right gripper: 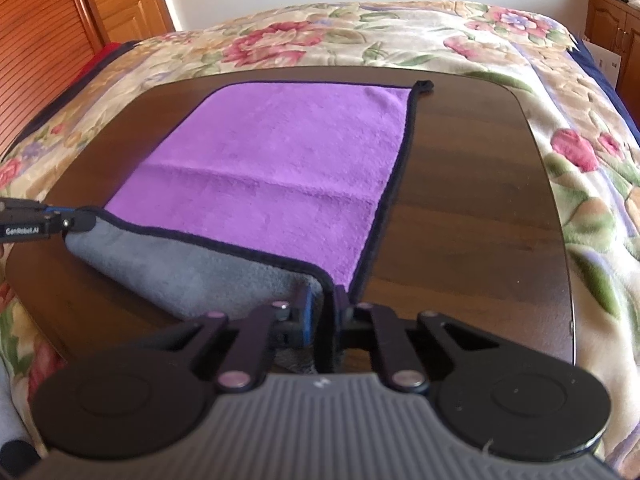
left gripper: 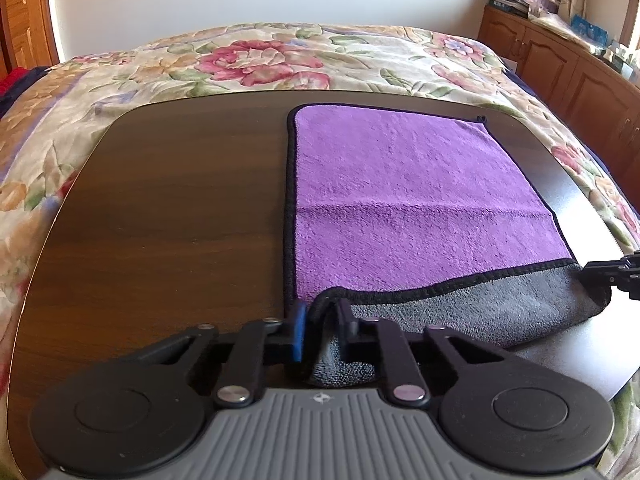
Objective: Fold towel
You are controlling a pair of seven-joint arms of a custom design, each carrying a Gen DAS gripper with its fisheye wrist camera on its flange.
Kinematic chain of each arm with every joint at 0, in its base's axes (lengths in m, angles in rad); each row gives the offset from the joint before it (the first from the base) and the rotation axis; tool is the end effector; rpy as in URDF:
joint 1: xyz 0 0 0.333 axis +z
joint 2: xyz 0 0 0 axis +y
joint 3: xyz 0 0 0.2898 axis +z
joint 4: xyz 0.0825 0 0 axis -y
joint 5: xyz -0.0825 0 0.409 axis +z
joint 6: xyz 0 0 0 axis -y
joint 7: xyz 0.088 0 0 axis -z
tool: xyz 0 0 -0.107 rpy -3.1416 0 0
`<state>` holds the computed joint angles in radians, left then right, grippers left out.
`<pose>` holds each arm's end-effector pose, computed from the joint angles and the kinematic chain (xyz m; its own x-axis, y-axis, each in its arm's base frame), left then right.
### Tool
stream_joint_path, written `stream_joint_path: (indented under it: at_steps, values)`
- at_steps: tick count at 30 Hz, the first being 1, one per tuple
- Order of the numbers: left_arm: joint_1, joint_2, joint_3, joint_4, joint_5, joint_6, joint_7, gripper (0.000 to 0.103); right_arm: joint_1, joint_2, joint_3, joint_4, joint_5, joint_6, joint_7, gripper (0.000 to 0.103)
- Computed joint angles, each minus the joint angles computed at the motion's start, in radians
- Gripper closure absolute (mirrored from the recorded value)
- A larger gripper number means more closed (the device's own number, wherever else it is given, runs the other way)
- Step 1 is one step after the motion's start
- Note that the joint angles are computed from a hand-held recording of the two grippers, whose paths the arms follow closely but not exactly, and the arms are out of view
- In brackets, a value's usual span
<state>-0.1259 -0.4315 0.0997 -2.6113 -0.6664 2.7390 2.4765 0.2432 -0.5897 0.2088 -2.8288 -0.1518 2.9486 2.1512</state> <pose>0.4638 0.0111 0.4116 -0.3927 -0.9176 0.0620 -0.7241 0.2670 -0.6359 0.3733 0.1851 0.4008 0.0699 -0.9872 -0.1434 -0.7676 0.0386 -0.6397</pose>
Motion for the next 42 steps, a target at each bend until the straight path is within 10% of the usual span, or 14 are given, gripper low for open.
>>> stream_joint_path:
  at_steps: [42]
  values:
    - [-0.027, 0.01, 0.01, 0.041, -0.135, -0.016, 0.098, 0.101, -0.103, -0.036, 0.089, -0.015, -0.055, 0.122, 0.059, 0.094]
